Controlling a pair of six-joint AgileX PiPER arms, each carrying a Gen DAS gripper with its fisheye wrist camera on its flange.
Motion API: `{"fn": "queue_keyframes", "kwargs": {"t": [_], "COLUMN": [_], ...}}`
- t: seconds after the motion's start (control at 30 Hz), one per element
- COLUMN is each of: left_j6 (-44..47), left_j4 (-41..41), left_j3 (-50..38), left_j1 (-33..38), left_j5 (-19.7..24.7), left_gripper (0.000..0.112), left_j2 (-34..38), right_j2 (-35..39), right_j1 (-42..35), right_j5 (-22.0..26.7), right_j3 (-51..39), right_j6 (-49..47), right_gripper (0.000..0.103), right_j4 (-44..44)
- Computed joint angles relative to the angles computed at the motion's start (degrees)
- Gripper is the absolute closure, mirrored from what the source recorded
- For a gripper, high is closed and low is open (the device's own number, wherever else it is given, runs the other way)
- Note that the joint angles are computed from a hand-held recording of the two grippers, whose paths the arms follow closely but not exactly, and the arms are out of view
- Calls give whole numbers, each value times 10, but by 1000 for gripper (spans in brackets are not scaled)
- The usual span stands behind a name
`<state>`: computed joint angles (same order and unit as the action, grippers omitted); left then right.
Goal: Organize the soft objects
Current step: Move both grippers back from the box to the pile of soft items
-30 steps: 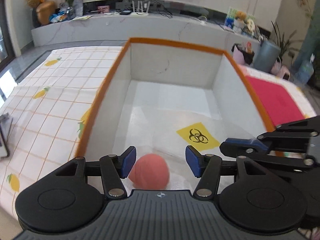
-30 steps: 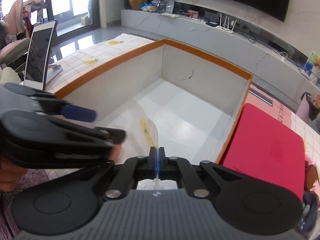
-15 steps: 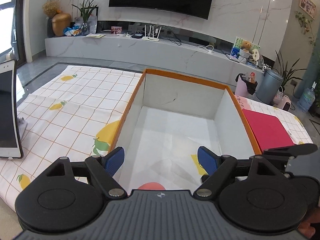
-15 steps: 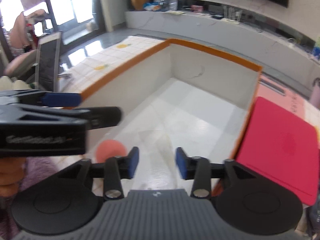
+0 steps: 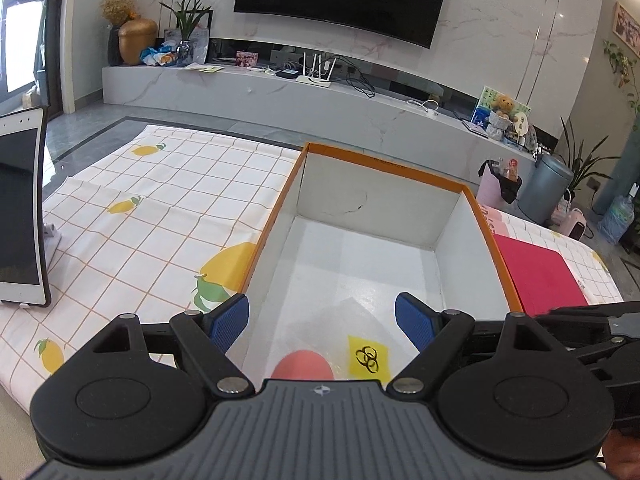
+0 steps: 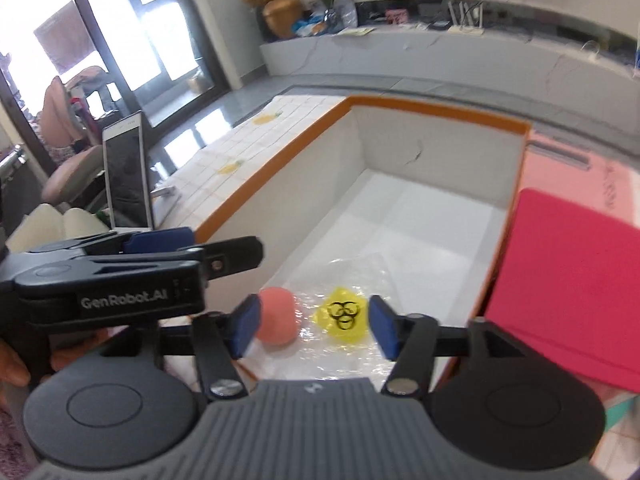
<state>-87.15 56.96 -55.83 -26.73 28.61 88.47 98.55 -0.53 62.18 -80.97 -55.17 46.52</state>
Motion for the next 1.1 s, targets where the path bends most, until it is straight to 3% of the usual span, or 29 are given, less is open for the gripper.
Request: {"fn": "queue_keyframes", "kwargs": {"t": [0.13, 0.2, 0.3, 0.43, 0.67, 0.87, 1.1], "left_j6": [0, 10, 0, -4, -20, -20, -34], "left_j4": [0, 2, 21, 37, 43, 22, 44], "left_j3": [-3, 1, -1, -11, -20, -46, -60], "left_j1": [-4, -3, -21, -44, -69, -110, -171], "left_j5": [9, 0, 15, 36, 50, 95, 125], "left_gripper": [15, 15, 15, 15, 15, 15, 15], "left_j2": [-2, -6, -10, -14, -35, -42, -39], "right_j2": [-10, -27, -45, -71, -101, -137, -141], "right_j1": [6, 16, 29, 26, -35, -85, -178], "right_j5": [-9, -40, -81, -112, -91, -114, -78], "right_j3": [8, 29, 52, 71, 59, 69, 50], "right_j6": [-1, -13, -23, -25, -24, -43, -50], "right_gripper": [20, 11, 6, 4, 3, 3, 3], "right_j4": [-2, -4, -8, -14, -9, -23, -14]}}
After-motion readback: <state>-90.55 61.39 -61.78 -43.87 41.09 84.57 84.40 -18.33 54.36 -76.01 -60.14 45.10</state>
